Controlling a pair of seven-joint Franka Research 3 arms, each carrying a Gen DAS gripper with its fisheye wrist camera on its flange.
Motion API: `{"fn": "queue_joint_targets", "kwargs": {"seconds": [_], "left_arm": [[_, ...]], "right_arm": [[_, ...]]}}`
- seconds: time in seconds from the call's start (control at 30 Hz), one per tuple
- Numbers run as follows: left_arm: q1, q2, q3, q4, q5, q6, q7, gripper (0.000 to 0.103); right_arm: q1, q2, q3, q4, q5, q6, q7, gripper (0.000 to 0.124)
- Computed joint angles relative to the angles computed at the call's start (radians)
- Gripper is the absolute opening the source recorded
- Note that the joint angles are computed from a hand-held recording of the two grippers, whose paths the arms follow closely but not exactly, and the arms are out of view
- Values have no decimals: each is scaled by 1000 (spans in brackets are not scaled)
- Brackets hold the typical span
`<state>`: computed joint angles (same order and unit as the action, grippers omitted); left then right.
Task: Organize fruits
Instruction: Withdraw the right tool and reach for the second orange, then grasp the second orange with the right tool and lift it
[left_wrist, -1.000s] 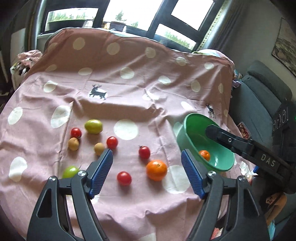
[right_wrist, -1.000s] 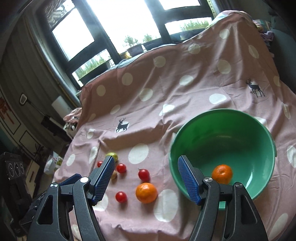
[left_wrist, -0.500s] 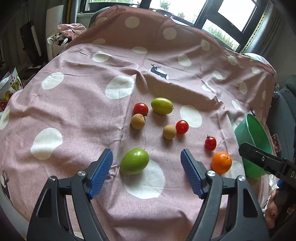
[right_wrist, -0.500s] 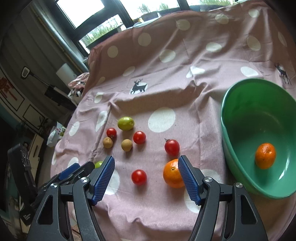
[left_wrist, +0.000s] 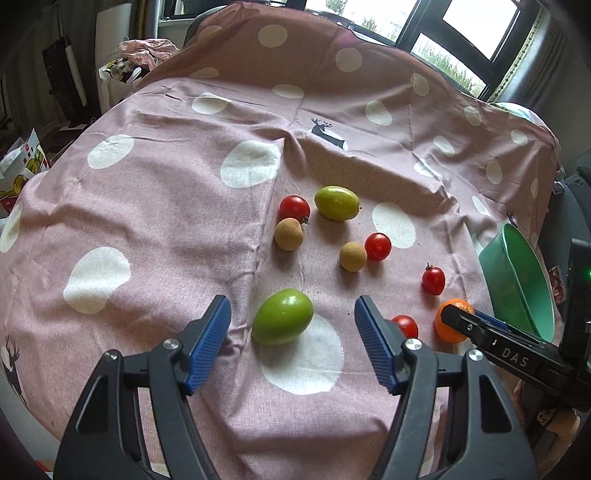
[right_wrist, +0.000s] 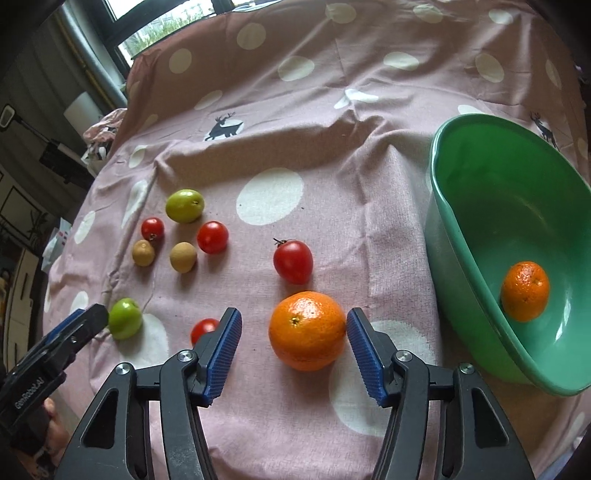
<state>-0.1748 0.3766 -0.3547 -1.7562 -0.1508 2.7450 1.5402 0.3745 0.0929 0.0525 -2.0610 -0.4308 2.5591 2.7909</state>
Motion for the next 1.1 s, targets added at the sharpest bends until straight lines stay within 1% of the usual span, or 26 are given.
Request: {"fn": "queue_joint_targets", "kwargs": {"seconds": [0.03, 0.1, 0.2, 0.27, 0.37, 0.47, 0.53, 0.6, 0.63, 0.67, 0.77, 0.8, 0.83, 0.9, 0.93, 0.97, 1.0, 1.03, 1.1], "left_arm": [[1, 0, -1, 0, -2, -1, 0, 68], [2, -1, 0, 0, -3, -4, -3, 68], [0, -2, 8, 1, 3, -6, -15, 68], [3, -4, 12, 0, 4, -4, -23, 67], [13, -8, 12, -4, -6, 4, -29, 67], [13, -10, 24, -4, -3, 8, -59, 67], [9, -9, 35, -1, 10, 4, -86, 66], [11, -7, 39, 1, 19, -2, -102, 66], [12, -7, 39, 2, 21, -5, -106, 66], [14, -6, 38, 3, 22, -7, -108, 66], [20, -5, 33, 5, 22, -12, -107, 66], [22, -4, 31, 6, 21, -14, -103, 66], [24, -4, 28, 7, 19, -16, -97, 66], [26, -1, 22, 10, 16, -20, -85, 66], [27, -1, 18, 10, 12, -22, -76, 66], [28, 0, 14, 11, 9, -24, -67, 66], [27, 1, 12, 12, 8, -28, -58, 66], [25, 2, 10, 13, 7, -32, -50, 66], [23, 4, 5, 15, 4, -38, -32, 66]], "right_arm": [[-1, 5, 1, 3, 9, -8, -9, 55], [0, 17, 0, 13, 16, -29, -23, 49], [6, 11, -6, 6, -11, -18, 5, 48], [3, -2, -7, -14, -15, 35, 18, 48], [-8, -13, 3, -41, 34, 164, -42, 48], [-9, 12, 28, -27, 158, 260, -193, 48], [-17, 49, 62, 0, 320, 305, -361, 48], [-39, 94, 114, 42, 499, 308, -535, 48], [-41, 116, 125, 64, 548, 295, -583, 48], [-31, 134, 120, 86, 564, 270, -597, 48], [38, 160, 42, 121, 508, 188, -521, 48], [47, 157, 30, 110, 508, 209, -512, 47], [62, 149, 9, 101, 489, 209, -481, 48], [121, 131, -66, 88, 339, 185, -329, 47], [142, 123, -92, 87, 258, 158, -254, 48], [147, 117, -101, 90, 206, 123, -204, 48], [141, 113, -98, 88, 181, 104, -177, 48], [127, 106, -88, 79, 178, 102, -171, 48], [92, 96, -57, 60, 209, 123, -205, 48]]}}
